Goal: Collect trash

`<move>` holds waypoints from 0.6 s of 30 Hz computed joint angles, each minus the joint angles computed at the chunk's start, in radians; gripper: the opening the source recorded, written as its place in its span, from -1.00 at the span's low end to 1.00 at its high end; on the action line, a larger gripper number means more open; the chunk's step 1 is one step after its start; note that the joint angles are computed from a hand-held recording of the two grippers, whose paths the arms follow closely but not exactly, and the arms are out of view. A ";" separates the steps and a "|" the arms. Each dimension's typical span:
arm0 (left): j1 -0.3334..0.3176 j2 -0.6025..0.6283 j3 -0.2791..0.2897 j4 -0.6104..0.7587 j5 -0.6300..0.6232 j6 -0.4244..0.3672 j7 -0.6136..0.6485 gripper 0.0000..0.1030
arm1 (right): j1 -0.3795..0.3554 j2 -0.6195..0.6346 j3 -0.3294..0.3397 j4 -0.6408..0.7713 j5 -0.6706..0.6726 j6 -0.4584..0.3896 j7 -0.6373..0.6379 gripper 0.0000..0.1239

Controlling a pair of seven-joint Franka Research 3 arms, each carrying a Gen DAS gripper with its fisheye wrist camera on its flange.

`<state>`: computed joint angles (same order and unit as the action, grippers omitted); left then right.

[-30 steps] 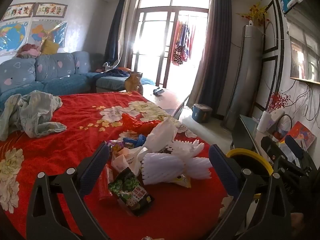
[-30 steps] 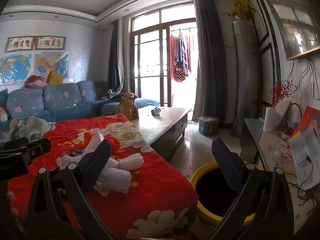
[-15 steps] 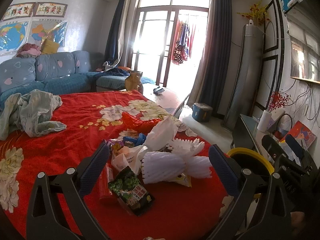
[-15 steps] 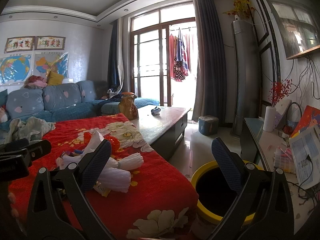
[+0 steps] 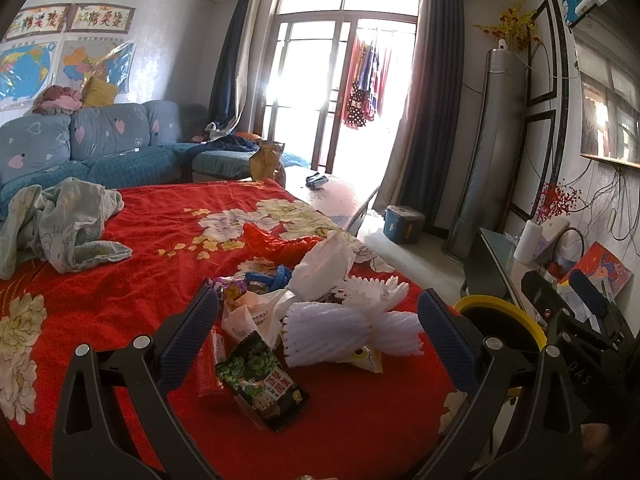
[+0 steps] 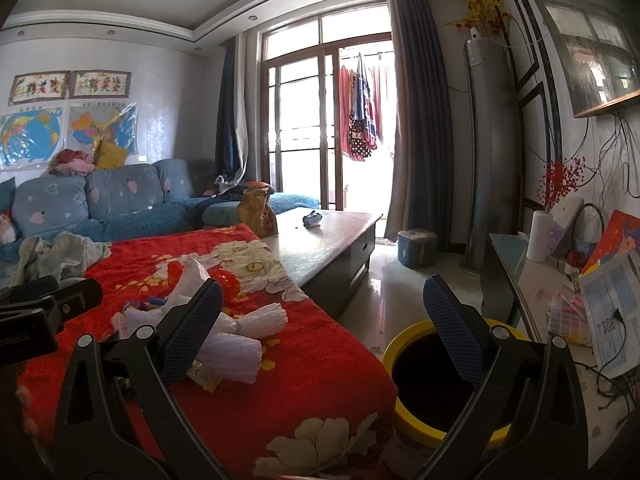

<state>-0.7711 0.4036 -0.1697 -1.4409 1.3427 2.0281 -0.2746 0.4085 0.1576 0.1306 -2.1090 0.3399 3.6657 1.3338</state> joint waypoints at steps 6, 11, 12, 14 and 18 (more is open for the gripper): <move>0.001 -0.001 0.000 -0.002 0.000 0.004 -0.001 0.88 | -0.007 0.007 0.001 0.000 -0.013 0.003 0.011 0.49; 0.008 0.001 -0.003 -0.028 0.011 0.032 -0.036 0.88 | 0.001 0.013 -0.001 0.002 0.000 0.000 -0.005 0.49; 0.009 0.001 -0.002 -0.032 0.016 0.042 -0.038 0.88 | 0.002 0.010 -0.002 -0.005 0.002 -0.002 -0.010 0.49; 0.019 0.007 0.001 -0.020 0.014 0.064 -0.024 0.88 | 0.003 0.001 -0.001 -0.011 0.003 -0.013 -0.015 0.49; 0.029 0.007 0.004 -0.016 0.001 0.100 -0.014 0.88 | -0.014 -0.006 0.003 -0.011 -0.029 -0.043 0.013 0.49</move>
